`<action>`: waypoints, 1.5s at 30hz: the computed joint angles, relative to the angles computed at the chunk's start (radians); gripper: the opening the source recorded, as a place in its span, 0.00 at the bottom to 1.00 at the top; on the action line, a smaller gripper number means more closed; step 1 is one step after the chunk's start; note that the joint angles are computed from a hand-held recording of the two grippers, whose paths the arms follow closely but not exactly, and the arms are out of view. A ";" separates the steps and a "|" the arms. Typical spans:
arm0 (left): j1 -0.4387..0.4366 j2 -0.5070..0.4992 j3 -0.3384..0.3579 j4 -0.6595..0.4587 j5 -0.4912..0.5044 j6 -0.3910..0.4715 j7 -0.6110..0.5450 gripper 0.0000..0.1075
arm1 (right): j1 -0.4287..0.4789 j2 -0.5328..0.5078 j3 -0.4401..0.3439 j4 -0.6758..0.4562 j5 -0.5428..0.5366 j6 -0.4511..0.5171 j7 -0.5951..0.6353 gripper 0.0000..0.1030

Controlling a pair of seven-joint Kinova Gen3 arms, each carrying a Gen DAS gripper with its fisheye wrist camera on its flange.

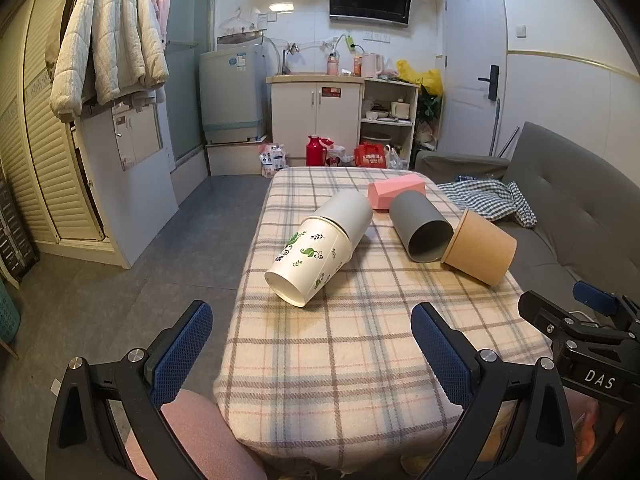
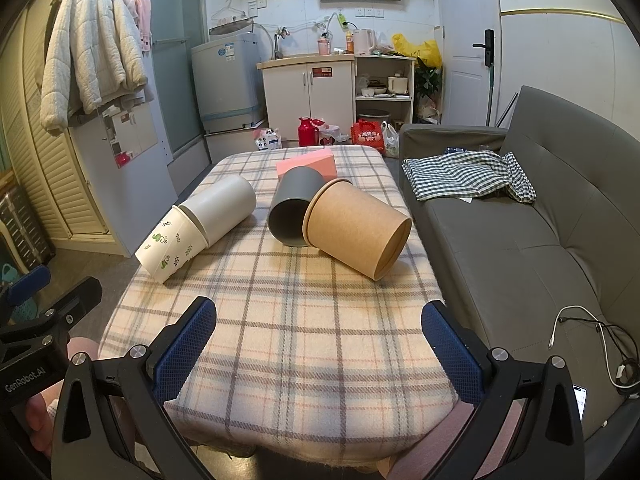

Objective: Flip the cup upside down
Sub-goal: 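Move the right tool toward the grey cup lying on its side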

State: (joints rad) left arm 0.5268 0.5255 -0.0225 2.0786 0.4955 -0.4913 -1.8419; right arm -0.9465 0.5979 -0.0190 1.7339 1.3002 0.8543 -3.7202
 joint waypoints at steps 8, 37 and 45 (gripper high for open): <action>0.002 0.000 -0.002 -0.001 0.004 0.004 -0.005 0.95 | 0.000 0.004 0.000 0.001 0.003 -0.004 -0.005 1.00; -0.001 -0.007 0.000 0.004 0.001 0.006 -0.001 0.95 | -0.004 0.030 0.015 -0.011 0.006 -0.022 0.003 1.00; -0.016 0.022 -0.011 -0.046 0.001 0.060 0.015 0.95 | 0.019 0.022 0.010 -0.052 -0.053 -0.037 0.137 1.00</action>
